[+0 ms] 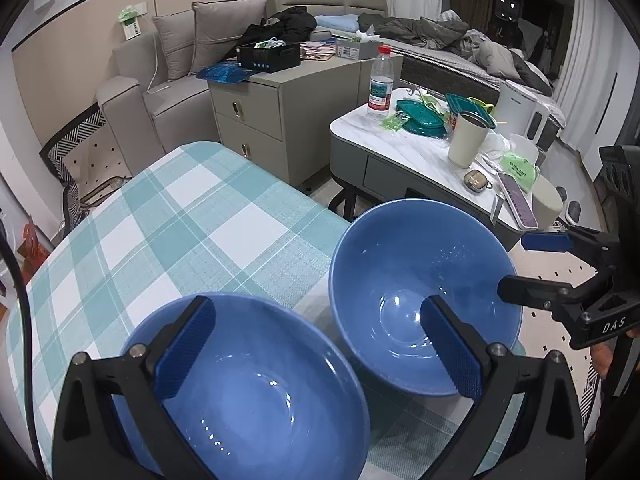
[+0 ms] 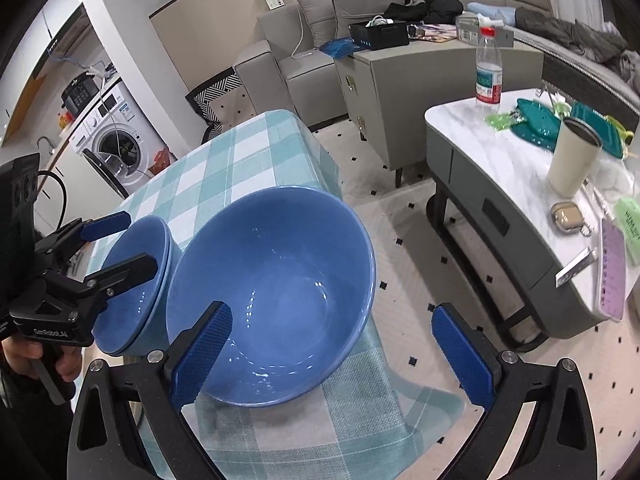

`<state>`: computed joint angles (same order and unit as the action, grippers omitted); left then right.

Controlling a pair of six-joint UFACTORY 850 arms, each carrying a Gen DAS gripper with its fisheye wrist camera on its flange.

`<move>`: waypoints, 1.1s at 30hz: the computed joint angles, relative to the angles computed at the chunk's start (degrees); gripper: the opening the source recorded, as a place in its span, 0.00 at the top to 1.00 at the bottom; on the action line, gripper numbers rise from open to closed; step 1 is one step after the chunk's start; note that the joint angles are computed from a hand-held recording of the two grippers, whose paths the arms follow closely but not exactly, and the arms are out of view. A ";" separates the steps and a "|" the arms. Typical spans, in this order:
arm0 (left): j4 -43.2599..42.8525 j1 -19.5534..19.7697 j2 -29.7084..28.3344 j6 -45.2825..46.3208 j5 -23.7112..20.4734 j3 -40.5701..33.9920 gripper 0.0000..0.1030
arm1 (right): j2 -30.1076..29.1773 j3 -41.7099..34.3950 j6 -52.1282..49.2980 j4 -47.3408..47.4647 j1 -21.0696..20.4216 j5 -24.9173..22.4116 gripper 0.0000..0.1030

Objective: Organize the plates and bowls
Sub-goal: 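Close both grippers on the rim of the large blue bowl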

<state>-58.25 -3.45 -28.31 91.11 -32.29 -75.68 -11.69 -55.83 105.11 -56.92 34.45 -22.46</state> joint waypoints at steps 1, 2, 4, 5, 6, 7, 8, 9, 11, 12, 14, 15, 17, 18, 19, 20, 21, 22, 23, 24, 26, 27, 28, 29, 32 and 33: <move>0.28 -0.19 -0.10 -0.05 -0.07 -0.12 0.00 | -0.03 0.14 0.22 -0.12 -0.06 0.23 0.01; 0.41 -0.33 -0.20 0.04 -0.20 -0.25 0.00 | -0.12 0.28 0.38 -0.17 -0.09 0.48 0.01; 0.77 -0.57 -0.46 -0.02 -0.66 -0.57 0.00 | -0.33 0.48 0.29 -0.01 -0.21 0.97 0.01; 1.29 -0.72 -0.67 -0.49 -0.92 -0.84 0.00 | -0.45 0.56 0.14 0.21 -0.30 1.24 0.01; 1.47 -0.87 -0.83 -0.66 -1.09 -1.03 0.00 | -0.42 0.69 0.26 0.16 -0.38 1.45 0.01; 1.84 -1.04 -1.03 -1.00 -1.30 -1.30 0.00 | -0.37 0.93 0.52 -0.05 -0.46 1.84 0.01; 2.24 -1.22 -1.24 -1.42 -1.42 -1.56 0.00 | -0.42 1.04 0.76 -0.30 -0.53 2.20 0.01; 2.69 -1.42 -1.46 -1.93 -1.41 -1.81 0.00 | -0.43 1.25 1.17 -0.72 -0.57 2.43 0.01; 3.25 -1.83 -1.80 -2.64 -1.03 -2.13 0.00 | -0.36 1.60 1.93 -1.56 -0.76 3.45 0.01; 3.72 -1.99 -2.06 -3.21 -1.06 -2.44 0.00 | -0.15 2.14 3.95 -3.47 -1.10 5.22 0.01; 4.86 -2.28 -2.63 -4.53 -1.23 -3.12 0.00 | -0.24 2.20 3.98 -3.64 -1.17 5.25 0.01; 5.48 -2.41 -2.90 -5.21 -1.28 -3.43 0.00 | -0.25 2.24 3.84 -3.63 -1.24 5.49 0.02; 6.45 -2.67 -3.41 -6.17 -1.68 -4.05 0.00 | -0.31 2.30 3.85 -3.77 -1.38 6.04 0.03; 6.59 -2.69 -3.66 -6.08 -2.25 -4.37 0.00 | -0.40 2.17 3.25 -3.36 -1.39 5.97 0.03; 6.97 -2.81 -3.87 -6.32 -2.55 -4.65 0.00 | -0.44 2.14 3.16 -3.30 -1.39 5.97 0.04; 7.72 -3.02 -4.15 -6.98 -2.44 -4.99 0.00 | -0.47 2.13 3.07 -3.16 -1.39 6.04 0.04; 8.04 -3.19 -4.29 -7.23 -2.18 -5.11 0.00 | -0.46 2.15 3.04 -3.17 -1.37 6.08 0.06; 8.53 -3.35 -4.48 -7.63 -2.08 -5.30 0.00 | -0.49 2.17 2.75 -2.93 -1.41 6.23 0.08; 9.17 -3.49 -4.66 -8.19 -2.03 -5.49 0.00 | -0.55 2.15 2.54 -2.61 -1.38 6.27 0.09; 9.70 -3.63 -4.82 -8.65 -2.03 -5.65 0.00 | -0.64 2.14 2.18 -2.20 -1.38 6.37 0.11; 10.52 -3.85 -5.06 -9.12 -2.09 -5.79 0.00 | -0.75 2.15 1.27 -1.24 -1.41 6.56 0.14; 10.86 -3.98 -5.14 -9.29 -1.91 -5.78 0.00 | -0.83 2.17 0.83 -0.81 -1.41 6.60 0.15; 11.13 -4.08 -5.21 -9.32 -1.80 -5.76 0.00 | -0.88 2.22 0.52 -0.46 -1.43 6.73 0.15; 11.63 -4.22 -5.30 -9.61 -1.70 -5.76 0.00 | -0.89 2.22 0.15 -0.04 -1.41 6.73 0.15; 13.01 -4.58 -5.63 -10.52 -1.42 -5.88 0.00 | -0.86 2.33 -0.55 0.50 -1.34 6.90 0.16; 13.45 -4.71 -5.67 -10.80 -1.23 -5.84 0.01 | -0.88 2.33 -0.84 0.71 -1.34 6.88 0.16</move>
